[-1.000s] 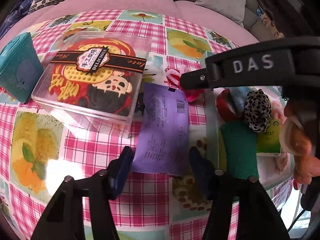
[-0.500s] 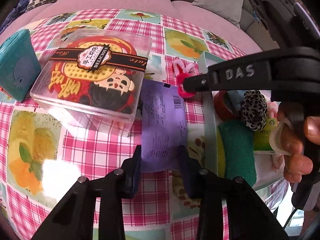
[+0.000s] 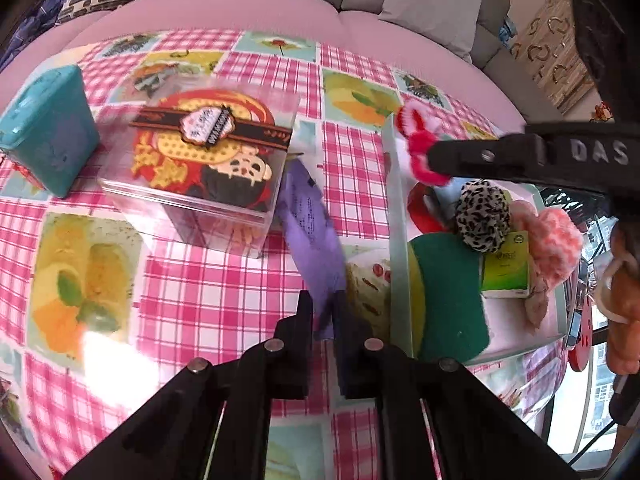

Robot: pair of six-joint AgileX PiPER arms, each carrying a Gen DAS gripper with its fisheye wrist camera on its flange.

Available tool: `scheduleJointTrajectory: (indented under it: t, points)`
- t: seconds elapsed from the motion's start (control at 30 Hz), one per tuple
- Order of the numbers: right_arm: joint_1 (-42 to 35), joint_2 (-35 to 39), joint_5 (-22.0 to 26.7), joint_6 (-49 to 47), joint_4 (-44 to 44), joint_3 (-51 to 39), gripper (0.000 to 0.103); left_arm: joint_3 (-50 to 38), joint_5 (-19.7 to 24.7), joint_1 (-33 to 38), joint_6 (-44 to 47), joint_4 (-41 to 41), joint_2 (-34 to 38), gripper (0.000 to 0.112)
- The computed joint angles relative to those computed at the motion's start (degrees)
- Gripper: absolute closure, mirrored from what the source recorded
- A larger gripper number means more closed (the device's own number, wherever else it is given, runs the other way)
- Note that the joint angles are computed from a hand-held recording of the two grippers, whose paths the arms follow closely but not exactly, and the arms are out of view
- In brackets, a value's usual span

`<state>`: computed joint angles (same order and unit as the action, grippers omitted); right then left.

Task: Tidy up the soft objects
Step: 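Carry the purple packet and red toy over the tray and open both tools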

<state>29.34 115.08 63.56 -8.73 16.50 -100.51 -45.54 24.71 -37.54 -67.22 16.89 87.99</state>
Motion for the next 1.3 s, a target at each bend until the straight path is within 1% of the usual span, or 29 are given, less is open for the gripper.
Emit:
scheduleJointTrajectory:
  t: [0.07,0.2,0.23,0.33,0.47,0.67,0.83,0.97,1.1,1.23,1.3]
  points:
    - [0.11,-2.03,0.05,0.55,-0.95,1.44,0.094,0.29,1.45,-1.32,-1.88,1.30,-1.61,0.104]
    - [-0.31,-6.60,-0.10,0.52,-1.21,5.44,0.094,2.18,1.96,-3.44,-4.57,2.43,-4.33,0.106]
    - [-0.30,-7.32,-0.10,0.65,-1.38,6.11,0.094,2.79,2.51,-4.59,-6.73,4.13,-5.44,0.106]
    - [-0.31,-9.86,-0.26,1.00,-1.75,8.54,0.094,2.54,5.20,-6.73,-9.07,5.71,-7.94,0.106]
    - [-1.29,-13.70,-0.20,0.89,-2.51,11.71,0.094,-0.74,9.00,-9.05,-11.59,8.93,-9.14,0.106]
    - [-4.80,-18.29,1.01,0.73,-3.16,14.49,0.094,-4.98,11.21,-12.79,-12.97,13.00,-11.00,0.106]
    - [-8.00,-21.72,2.03,0.09,-4.04,17.25,0.094,-8.84,11.32,-13.90,-10.15,12.15,-9.61,0.106]
    - [-10.55,-24.00,2.37,-0.96,-4.64,20.24,0.094,-12.25,10.55,-14.63,-6.66,10.86,-7.62,0.106]
    - [-13.04,-25.62,2.59,-1.99,-5.33,22.92,0.094,-14.49,8.18,-14.51,-2.56,7.71,-5.10,0.106]
    - [-15.26,-26.45,2.46,-2.60,-6.24,25.10,0.094,-16.47,6.14,-14.24,2.29,3.28,-1.79,0.106]
    - [-16.19,-26.55,2.20,-3.12,-6.37,26.14,0.094,-16.64,4.34,-13.68,5.33,0.05,-0.41,0.106]
